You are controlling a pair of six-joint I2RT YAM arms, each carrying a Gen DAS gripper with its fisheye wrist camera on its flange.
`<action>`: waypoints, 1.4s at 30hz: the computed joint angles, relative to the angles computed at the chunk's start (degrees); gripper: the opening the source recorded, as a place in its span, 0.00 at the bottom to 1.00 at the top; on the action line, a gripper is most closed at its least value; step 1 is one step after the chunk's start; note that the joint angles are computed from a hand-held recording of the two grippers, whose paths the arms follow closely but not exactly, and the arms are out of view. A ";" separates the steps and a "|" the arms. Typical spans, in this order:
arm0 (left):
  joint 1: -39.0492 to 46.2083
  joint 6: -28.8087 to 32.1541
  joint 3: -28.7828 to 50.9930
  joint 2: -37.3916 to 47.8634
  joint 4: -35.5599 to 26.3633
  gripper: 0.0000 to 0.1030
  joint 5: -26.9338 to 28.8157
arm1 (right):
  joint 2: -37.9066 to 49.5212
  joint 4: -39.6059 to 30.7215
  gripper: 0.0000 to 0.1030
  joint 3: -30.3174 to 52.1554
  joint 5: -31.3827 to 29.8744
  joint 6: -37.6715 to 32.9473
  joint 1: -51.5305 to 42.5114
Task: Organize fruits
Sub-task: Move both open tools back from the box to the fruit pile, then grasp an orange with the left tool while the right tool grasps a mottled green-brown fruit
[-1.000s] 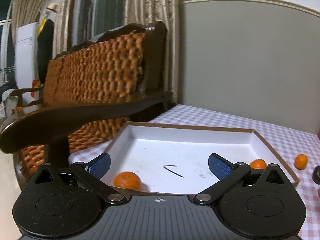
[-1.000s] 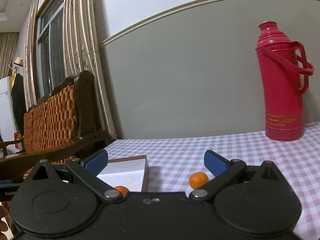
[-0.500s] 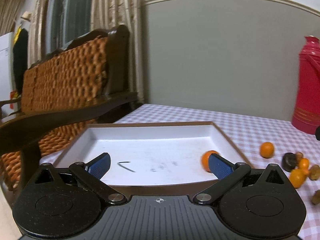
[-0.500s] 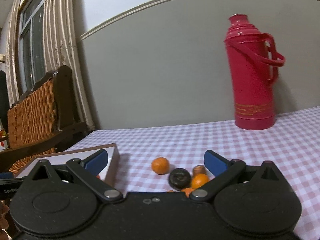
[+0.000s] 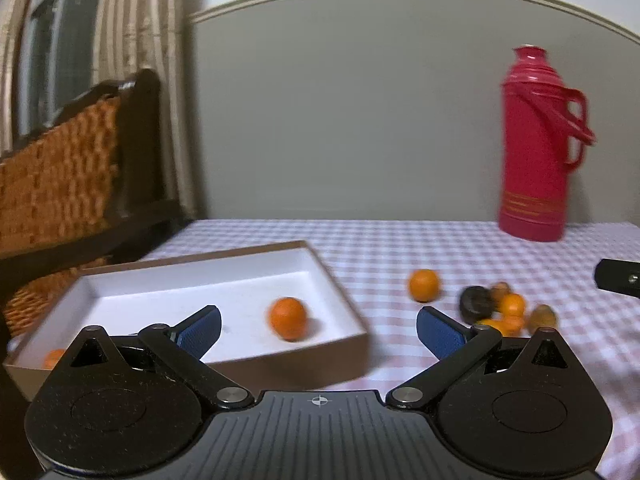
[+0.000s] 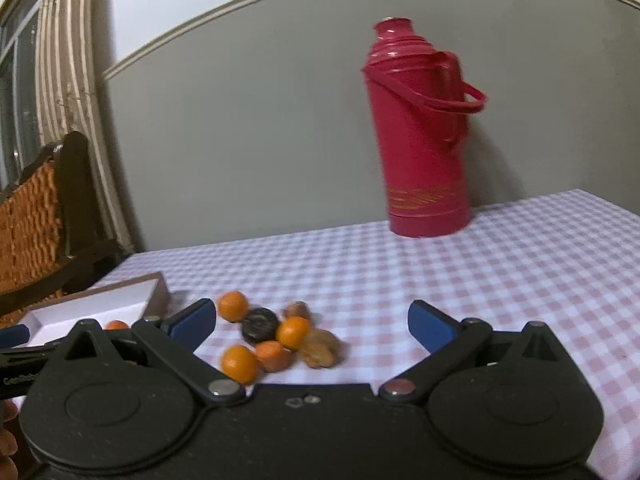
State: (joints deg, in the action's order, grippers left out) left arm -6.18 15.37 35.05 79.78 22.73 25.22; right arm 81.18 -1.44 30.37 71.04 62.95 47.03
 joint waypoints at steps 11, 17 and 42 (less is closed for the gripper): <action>-8.21 1.33 -1.49 -0.58 -2.37 1.00 -2.73 | -2.19 -14.62 0.94 -0.08 -0.20 13.03 -0.19; -10.98 -0.13 -1.20 0.34 -2.86 1.00 -4.04 | -2.33 -16.07 0.93 -0.27 -0.74 13.14 -0.37; -15.91 -2.47 2.31 5.66 -4.76 0.76 -5.00 | -4.73 2.53 0.65 -5.63 -9.09 -2.70 -7.16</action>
